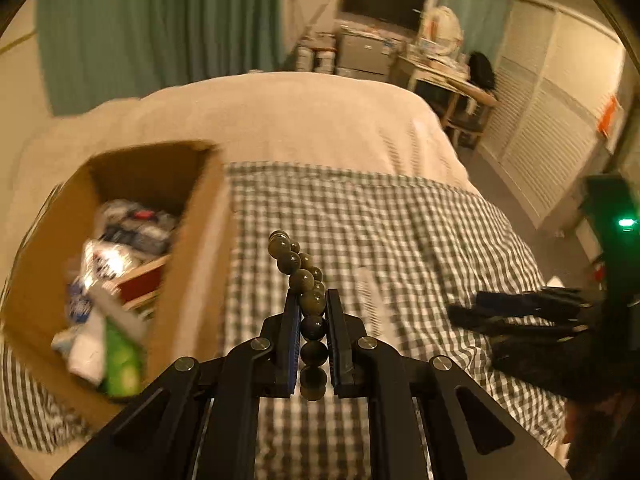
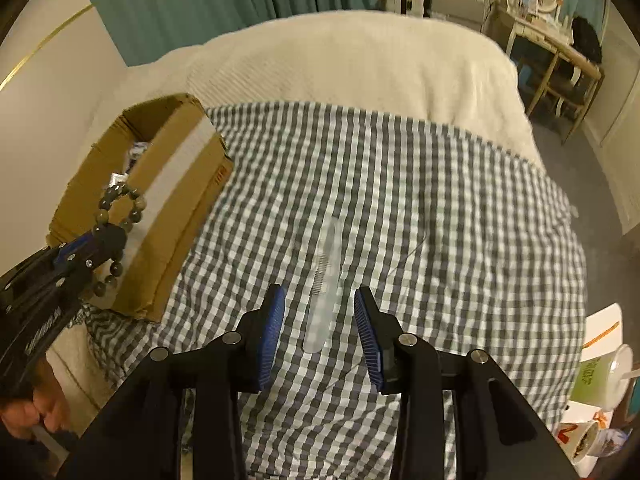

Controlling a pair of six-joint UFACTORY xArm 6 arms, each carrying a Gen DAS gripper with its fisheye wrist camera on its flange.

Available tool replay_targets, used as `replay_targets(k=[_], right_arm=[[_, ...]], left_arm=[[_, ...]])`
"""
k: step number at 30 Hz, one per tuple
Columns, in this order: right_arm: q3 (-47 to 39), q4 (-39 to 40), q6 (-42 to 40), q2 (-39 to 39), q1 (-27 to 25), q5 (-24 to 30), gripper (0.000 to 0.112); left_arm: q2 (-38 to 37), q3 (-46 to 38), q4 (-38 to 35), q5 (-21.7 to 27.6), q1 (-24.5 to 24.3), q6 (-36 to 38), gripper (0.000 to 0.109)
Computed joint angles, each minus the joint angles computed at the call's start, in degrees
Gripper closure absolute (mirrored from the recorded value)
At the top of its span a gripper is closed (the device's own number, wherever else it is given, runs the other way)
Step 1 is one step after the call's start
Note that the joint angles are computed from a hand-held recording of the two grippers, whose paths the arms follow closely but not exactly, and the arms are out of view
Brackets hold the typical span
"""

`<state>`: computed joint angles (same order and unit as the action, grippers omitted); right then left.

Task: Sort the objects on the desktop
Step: 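Carry the bracelet and comb into the cardboard box and release them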

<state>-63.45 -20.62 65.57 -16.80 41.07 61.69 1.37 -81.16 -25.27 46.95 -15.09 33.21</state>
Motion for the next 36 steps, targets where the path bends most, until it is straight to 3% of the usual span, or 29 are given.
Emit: replay_targets(k=[5,14,18,22,27,29,31,36], right_arm=[[3.98,4.30,-3.16,2.47,-3.19,-5.62,0.075],[11.24,12.02,-6.44,6.92,-7.63,-16.91,0.074],[11.91,8.81,-4.02,8.34,-7.81,-19.23,0.074],[9.64,5.94,-4.27,11.19,-7.45,-19.57,0.063],[5.53,6.51,-6.51,15.29,-6.44,-16.52,0.062],[4.72,6.26,-6.78,15.69,-6.17,-15.29,0.064],[4.43,6.07,-7.66,15.53,-5.86,-14.27,0.086],[7.07,5.96,-8.56,11.47,-4.71,-13.54,0.087]], left_arm=[[3.79,-1.34,1.56,-1.51,-2.93,0.65,0.097],[12.62,-4.12,7.35,-1.97,-2.93,-3.79,0.097],[14.88,-4.88,7.31,-1.33,-2.12,-4.02,0.097],[16.19,-5.37,7.40,-1.04,-1.35,-4.00,0.097],[16.05,-4.80,7.79,-0.35,-0.99,-3.64,0.097],[15.46,-3.94,7.79,-0.64,-1.04,-3.03,0.097],[15.00,-3.60,7.94,-0.62,-1.01,-2.73,0.097],[13.64,-2.66,7.56,-0.18,-1.08,-2.82,0.097]])
